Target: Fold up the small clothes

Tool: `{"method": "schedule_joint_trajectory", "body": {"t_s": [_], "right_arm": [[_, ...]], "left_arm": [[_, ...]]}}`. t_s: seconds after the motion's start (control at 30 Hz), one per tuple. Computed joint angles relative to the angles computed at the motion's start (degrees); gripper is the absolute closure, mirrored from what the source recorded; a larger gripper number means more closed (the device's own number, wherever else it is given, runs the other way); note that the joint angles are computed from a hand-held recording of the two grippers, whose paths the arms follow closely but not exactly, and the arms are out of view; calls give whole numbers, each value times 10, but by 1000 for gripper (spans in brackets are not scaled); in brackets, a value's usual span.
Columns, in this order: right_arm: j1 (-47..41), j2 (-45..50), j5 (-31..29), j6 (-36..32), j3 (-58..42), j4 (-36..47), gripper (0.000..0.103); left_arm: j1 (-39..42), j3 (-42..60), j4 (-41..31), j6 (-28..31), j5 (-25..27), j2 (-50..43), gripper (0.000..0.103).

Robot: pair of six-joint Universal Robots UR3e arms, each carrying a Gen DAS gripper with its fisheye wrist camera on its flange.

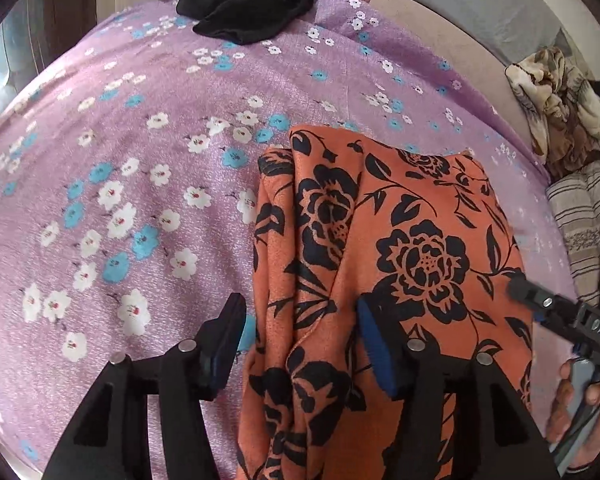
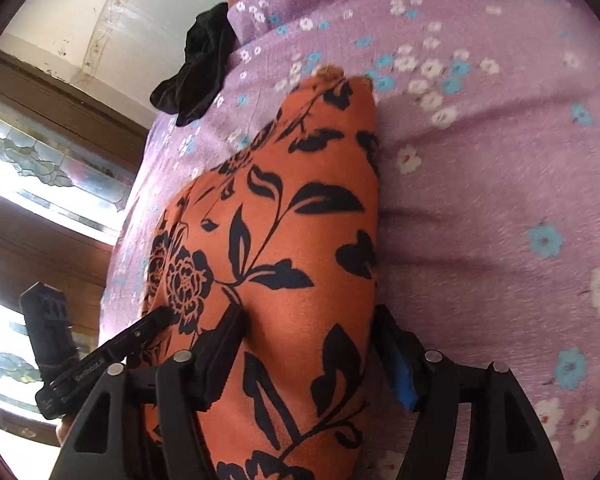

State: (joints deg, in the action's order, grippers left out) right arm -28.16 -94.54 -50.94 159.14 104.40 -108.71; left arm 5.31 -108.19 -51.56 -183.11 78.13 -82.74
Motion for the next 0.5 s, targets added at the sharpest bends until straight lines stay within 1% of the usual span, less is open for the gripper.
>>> {"method": "schedule_joint_trajectory", "body": {"t_s": [0.03,0.1,0.2,0.27,0.33,0.37,0.4,0.47,0.5], "right_arm": [[-2,-19,-5,7,3,-21,34],[-4,-37,14,1,-11,-32,34],[36,6,2,20,-82,-47,33],[72,66,-33,63,-131,-75,32],[100,126,-85,109,-166,-109,32],[105,150,-100,126,-176,-118,31],[103,168,-94,140,-181,-119,31],[91,190,-62,150,-181,-117,31],[88,201,-47,142,-189,-106,37]], "left_arm": [[-13,1,6,2,20,2,44],[-35,3,14,2,52,0,44],[-41,-6,23,2,64,4,44],[-39,-8,20,1,60,10,44],[-20,-18,9,20,49,28,44],[-18,-19,9,22,46,29,44],[-18,-23,6,22,45,37,44],[-20,-21,5,20,45,34,44],[-21,-21,5,20,44,31,44]]}}
